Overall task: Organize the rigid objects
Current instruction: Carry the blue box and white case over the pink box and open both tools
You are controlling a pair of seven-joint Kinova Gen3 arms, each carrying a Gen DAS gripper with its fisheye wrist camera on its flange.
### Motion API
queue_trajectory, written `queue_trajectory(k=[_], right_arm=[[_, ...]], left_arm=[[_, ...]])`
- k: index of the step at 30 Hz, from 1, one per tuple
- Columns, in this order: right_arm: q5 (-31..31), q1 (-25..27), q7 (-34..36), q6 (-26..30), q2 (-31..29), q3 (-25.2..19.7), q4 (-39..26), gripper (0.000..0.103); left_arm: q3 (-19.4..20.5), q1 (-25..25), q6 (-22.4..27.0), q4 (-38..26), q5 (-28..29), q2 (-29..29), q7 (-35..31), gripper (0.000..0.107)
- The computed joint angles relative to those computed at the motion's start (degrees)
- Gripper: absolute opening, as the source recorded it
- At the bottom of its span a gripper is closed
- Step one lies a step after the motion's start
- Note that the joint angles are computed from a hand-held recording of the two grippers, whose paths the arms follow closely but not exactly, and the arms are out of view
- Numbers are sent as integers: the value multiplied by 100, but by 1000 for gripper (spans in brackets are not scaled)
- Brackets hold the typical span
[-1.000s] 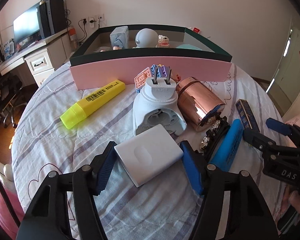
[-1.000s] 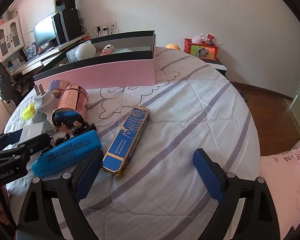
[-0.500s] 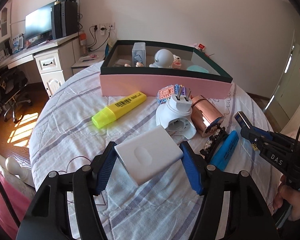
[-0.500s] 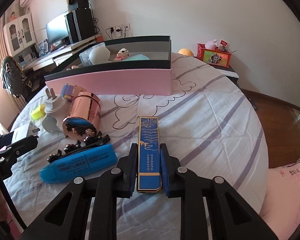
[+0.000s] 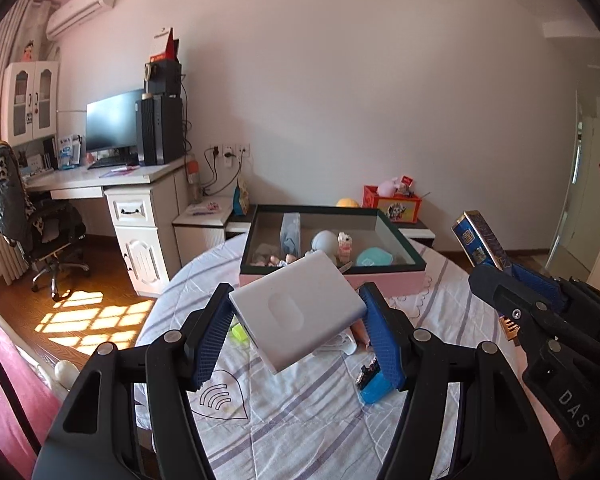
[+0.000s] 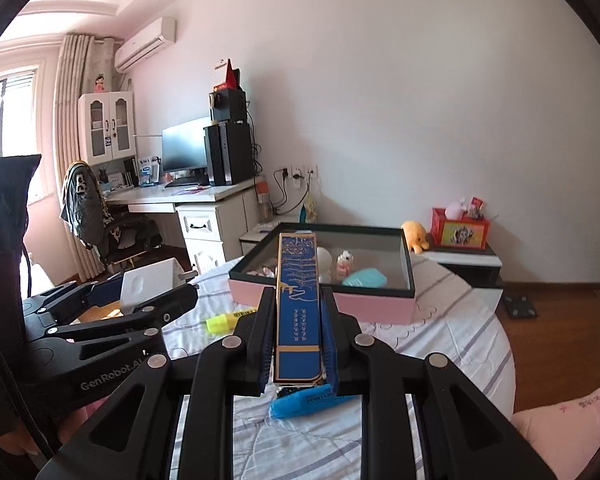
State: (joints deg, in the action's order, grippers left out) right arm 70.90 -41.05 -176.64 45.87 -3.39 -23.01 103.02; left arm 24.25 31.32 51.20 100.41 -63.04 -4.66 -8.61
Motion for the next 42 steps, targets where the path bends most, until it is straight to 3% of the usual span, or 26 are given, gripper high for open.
queue_trajectory(k=[5, 11, 18, 26, 29, 33, 37, 40, 42], right_arm=[[248, -215, -66, 460, -12, -188, -116, 21], [400, -380, -35, 796, -37, -305, -212, 21], [420, -439, 7, 834, -44, -284, -242, 21], [271, -210, 154, 394, 94, 0, -314, 21], [98, 9, 337, -92, 205, 264, -393, 21], [-418, 406, 1059, -613, 565, 550, -803, 21], [-1205, 1466, 1991, -1116, 1173, 157, -1394, 21], [-1624, 2236, 2690, -1031, 1746, -428, -1929, 21], [-1969, 2456, 3156, -857, 2104, -529, -2323, 21]], left_arm=[[302, 107, 608, -36, -420, -156, 291, 65], [518, 122, 848, -73, -548, -300, 269, 65], [621, 103, 867, -158, -623, -267, 123, 65], [221, 140, 512, -500, -574, 164, -251, 65], [-97, 181, 216, -716, -524, 449, -502, 65], [-593, 117, -184, -1344, -33, 1029, -1311, 65], [-1, -871, -282, -2168, 540, 1807, -2243, 65], [330, -1374, -124, -2860, 982, 2433, -2942, 65], [256, -1449, 21, -3347, 1270, 2834, -3361, 65]])
